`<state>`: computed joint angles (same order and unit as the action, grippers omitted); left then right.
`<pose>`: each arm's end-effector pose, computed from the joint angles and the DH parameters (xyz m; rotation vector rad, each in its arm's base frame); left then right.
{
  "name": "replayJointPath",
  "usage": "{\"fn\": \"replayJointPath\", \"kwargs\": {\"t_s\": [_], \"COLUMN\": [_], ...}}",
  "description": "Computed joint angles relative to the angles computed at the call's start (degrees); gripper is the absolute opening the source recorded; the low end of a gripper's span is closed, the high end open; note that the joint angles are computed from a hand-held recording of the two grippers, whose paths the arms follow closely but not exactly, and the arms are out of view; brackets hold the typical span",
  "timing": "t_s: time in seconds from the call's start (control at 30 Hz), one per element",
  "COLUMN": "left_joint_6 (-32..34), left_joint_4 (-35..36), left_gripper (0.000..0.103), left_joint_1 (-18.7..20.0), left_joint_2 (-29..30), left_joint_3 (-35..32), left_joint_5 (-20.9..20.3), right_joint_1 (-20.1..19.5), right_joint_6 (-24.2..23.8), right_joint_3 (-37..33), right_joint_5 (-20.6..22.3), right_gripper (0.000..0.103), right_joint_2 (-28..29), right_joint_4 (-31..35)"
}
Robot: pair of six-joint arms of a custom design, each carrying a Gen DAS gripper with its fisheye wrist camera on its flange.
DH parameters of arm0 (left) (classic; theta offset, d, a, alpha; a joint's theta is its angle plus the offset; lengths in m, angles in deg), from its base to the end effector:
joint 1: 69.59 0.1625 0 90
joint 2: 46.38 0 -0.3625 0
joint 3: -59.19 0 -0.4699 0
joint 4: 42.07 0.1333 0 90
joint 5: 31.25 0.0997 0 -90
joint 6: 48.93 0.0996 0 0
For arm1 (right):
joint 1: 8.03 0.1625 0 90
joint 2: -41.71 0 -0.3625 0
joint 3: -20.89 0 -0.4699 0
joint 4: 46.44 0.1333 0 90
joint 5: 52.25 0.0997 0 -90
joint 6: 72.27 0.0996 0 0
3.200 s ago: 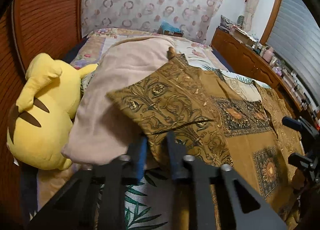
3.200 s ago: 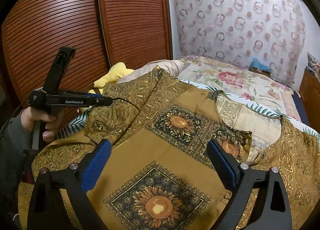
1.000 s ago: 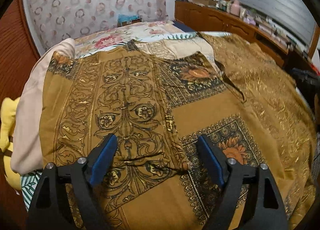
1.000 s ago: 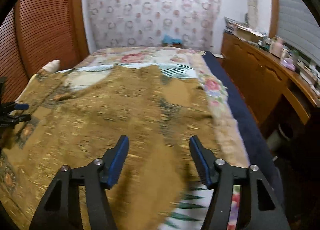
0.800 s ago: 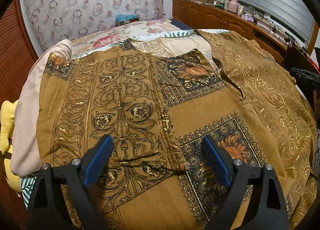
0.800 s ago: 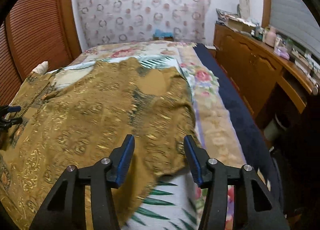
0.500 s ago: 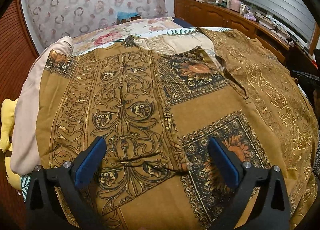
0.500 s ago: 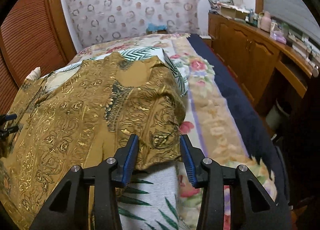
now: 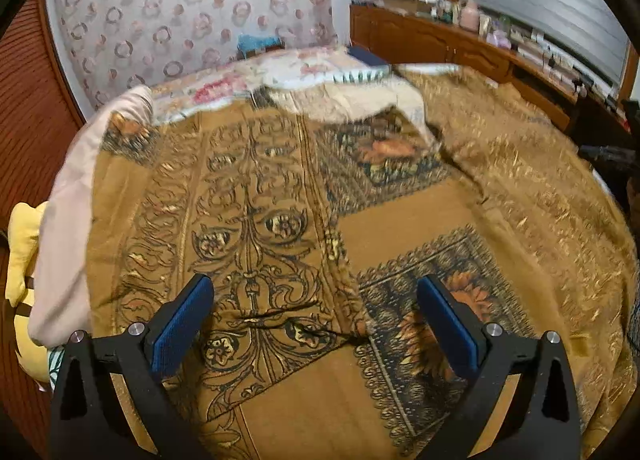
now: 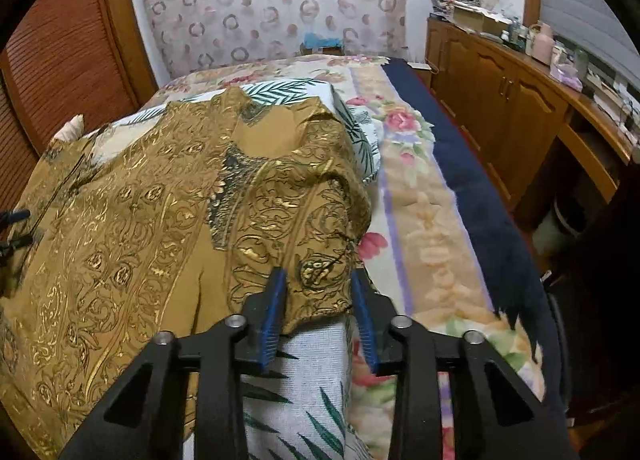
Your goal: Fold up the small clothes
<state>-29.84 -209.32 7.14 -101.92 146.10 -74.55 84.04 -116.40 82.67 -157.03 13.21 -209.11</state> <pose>0.0339 -0.7527 0.2408 0.2225 2.1806 -0.8642 0.1385 -0.8451 0.0665 0.8967 -2.4058 0.7375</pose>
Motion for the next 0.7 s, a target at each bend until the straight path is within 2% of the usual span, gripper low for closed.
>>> {"fn": "replayJointPath", "kwargs": {"t_s": [0.13, 0.23, 0.3, 0.4, 0.5, 0.7], "left_joint_6": [2.47, 4.54, 5.77, 7.42, 7.52, 8.78], "left_joint_4": [-6.72, -13.27, -17.49, -21.69, -21.97, -23.69], "left_gripper": [0.100, 0.100, 0.100, 0.100, 0.100, 0.100], "left_joint_1": [-1.34, -2.46, -3.18, -4.10, -4.57, -5.60], "left_joint_2": [-1.21, -1.88, -2.21, -1.84, -1.78, -1.82], "left_joint_3": [3.13, 5.59, 6.96, 7.45, 7.54, 8.21], "left_joint_5": [-0.89, -1.45, -1.86, -1.84, -3.23, -2.83], "right_joint_1": [0.97, 1.20, 1.23, 1.27, 1.45, 2.54], "right_joint_6": [-4.28, -5.74, -5.95, -5.91, -5.87, -7.69], "right_joint_3": [0.12, 0.47, 0.79, 1.61, 3.84, 10.38], "right_joint_5": [-2.93, -3.61, -3.53, -2.49, -0.45, 5.19], "right_gripper": [0.021, 0.010, 0.007, 0.005, 0.005, 0.005], "right_joint_2": [1.12, 1.12, 0.87, 0.31, -0.93, -4.43], "right_joint_4": [-4.08, -5.19, -5.49, -6.32, -9.12, -13.14]}}
